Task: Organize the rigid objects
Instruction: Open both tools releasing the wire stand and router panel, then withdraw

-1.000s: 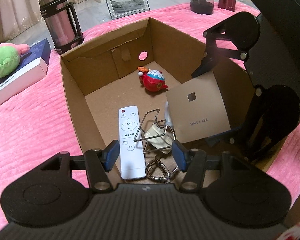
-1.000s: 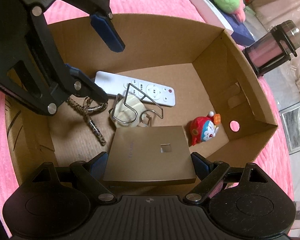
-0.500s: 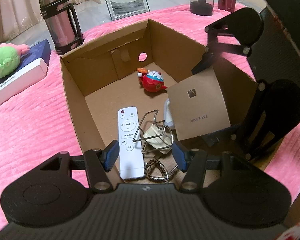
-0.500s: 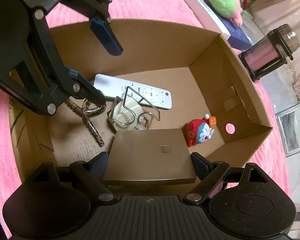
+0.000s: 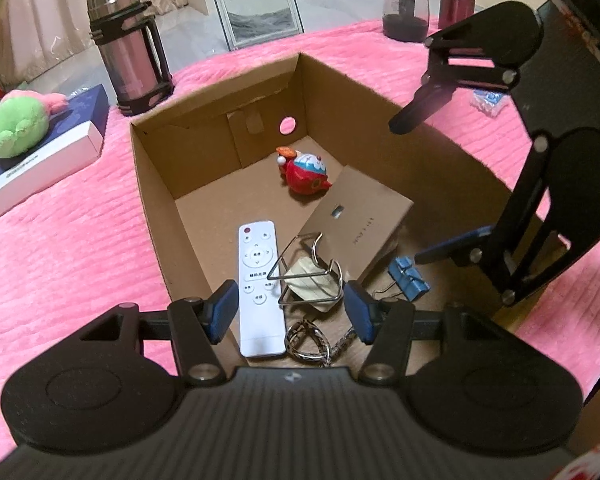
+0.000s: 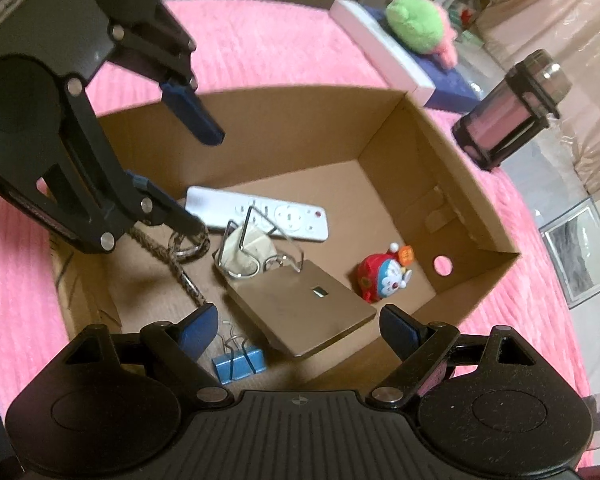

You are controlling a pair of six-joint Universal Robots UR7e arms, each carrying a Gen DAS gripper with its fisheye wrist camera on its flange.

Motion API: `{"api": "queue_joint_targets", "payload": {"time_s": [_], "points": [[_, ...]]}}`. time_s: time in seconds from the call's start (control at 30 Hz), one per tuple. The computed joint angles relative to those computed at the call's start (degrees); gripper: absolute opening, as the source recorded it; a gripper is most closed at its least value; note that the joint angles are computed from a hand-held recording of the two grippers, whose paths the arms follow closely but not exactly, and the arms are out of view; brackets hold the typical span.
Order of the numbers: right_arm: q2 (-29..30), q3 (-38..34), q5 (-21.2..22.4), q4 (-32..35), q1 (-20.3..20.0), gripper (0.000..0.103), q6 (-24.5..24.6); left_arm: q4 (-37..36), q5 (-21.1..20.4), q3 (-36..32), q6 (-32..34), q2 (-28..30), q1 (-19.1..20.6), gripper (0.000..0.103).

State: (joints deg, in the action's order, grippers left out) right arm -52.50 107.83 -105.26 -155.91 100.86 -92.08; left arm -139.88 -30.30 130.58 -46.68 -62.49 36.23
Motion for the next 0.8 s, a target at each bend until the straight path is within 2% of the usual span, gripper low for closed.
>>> {"api": "queue_joint_targets", "payload": {"time_s": [0.17,0.3,0.43,0.63,0.8], "points": [[-5.7,1.8,7.7,2.6,-2.0,0.085,4.2,0.6,2.0,0.1,-3.4,0.1,-2.6,0.053],[-11.3,3.9,15.5,3.6,-5.1,0.085,9.6,0.8,4.0,-0.3,-6.9,1.1,-5.2,0.053],[-16.4,6.0,21.4,3.4,-8.4,0.085,15.3,0.1,6.0,-1.2,-10.3,2.9,-8.0,0.054],[-23.2,7.1,28.5,5.4,-13.7,0.085,22.4,-0.6,8.4,-4.3,-14.5,7.3,-11.0,0.062],[-27.3,7.1,30.9,5.7,-17.5,0.085,26.5,-5.1,9.1,-7.8,-12.6,12.4,-12.3,0.065]]}}
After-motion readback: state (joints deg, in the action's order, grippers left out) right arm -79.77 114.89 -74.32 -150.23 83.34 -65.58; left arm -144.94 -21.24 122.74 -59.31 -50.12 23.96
